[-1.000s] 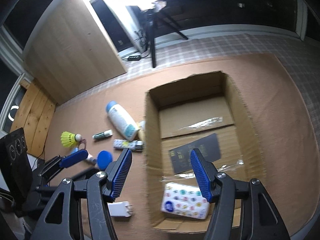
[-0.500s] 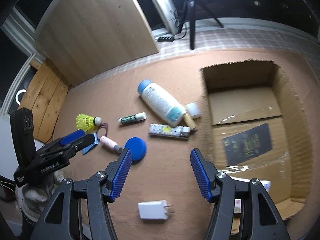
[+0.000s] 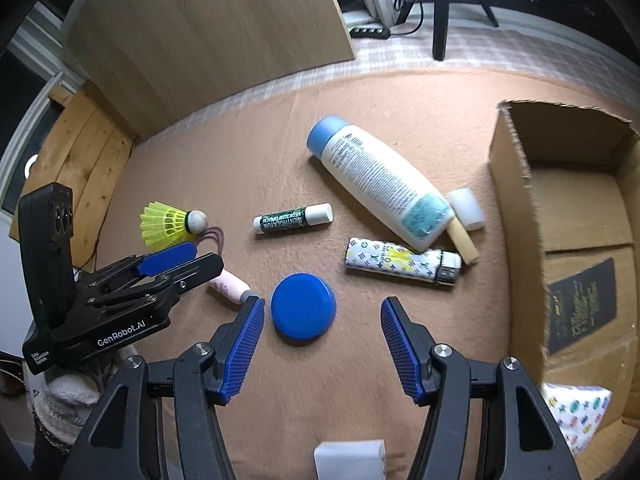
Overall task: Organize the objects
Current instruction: 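Move the left gripper to the pink bottle and close on it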
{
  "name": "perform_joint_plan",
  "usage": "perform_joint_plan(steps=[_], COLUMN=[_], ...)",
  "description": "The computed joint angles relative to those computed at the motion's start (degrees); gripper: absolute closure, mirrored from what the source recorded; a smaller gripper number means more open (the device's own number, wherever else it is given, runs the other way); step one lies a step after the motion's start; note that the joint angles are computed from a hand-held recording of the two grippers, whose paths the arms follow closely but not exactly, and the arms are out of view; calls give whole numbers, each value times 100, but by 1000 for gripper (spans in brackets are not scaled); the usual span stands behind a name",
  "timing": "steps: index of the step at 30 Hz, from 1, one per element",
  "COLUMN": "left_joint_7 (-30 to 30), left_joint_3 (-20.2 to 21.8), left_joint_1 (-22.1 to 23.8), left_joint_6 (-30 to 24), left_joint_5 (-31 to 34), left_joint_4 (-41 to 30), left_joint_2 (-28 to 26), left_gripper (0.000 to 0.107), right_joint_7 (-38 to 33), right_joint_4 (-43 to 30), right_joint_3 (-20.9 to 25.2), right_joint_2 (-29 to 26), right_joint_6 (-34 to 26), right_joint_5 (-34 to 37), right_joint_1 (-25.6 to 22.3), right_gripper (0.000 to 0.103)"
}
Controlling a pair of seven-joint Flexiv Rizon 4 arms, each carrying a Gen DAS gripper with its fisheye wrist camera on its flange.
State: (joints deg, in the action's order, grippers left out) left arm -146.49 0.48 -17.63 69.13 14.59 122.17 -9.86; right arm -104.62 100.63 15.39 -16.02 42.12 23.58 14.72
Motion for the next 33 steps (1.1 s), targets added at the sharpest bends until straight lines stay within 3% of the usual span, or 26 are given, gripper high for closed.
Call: perform_joint_plan(steps=[7,16,21,27,33], left_joint_7=[714,1115,815,485,416], left_joint_3=[-145,-168,-17,-38,-106], left_joint_1=[194,22,-251,-430,-426], left_joint_6=[619,894,662,-6,-300], left_joint_5=[-773,-1260,-854,-99,36], left_joint_4=[346,597,540,160,-102], left_joint_2=[-166,-176,-55,-61,-238], left_gripper=[58,59,58,46,47], right_joint_7=[201,250,263,209,166], right_joint_4=[-189,-313,-338,-345,-347], right_joint_3=[3,57,64,96,128], right_joint_2=[-281,-447,-526,-602,-606], right_joint_6=[-169,-270,-265,-266,-262], right_joint_5=[-82,-116,-232,-296,-341], right_joint_1=[52,47,100,118,137], right_gripper=[46,46,46,46,46])
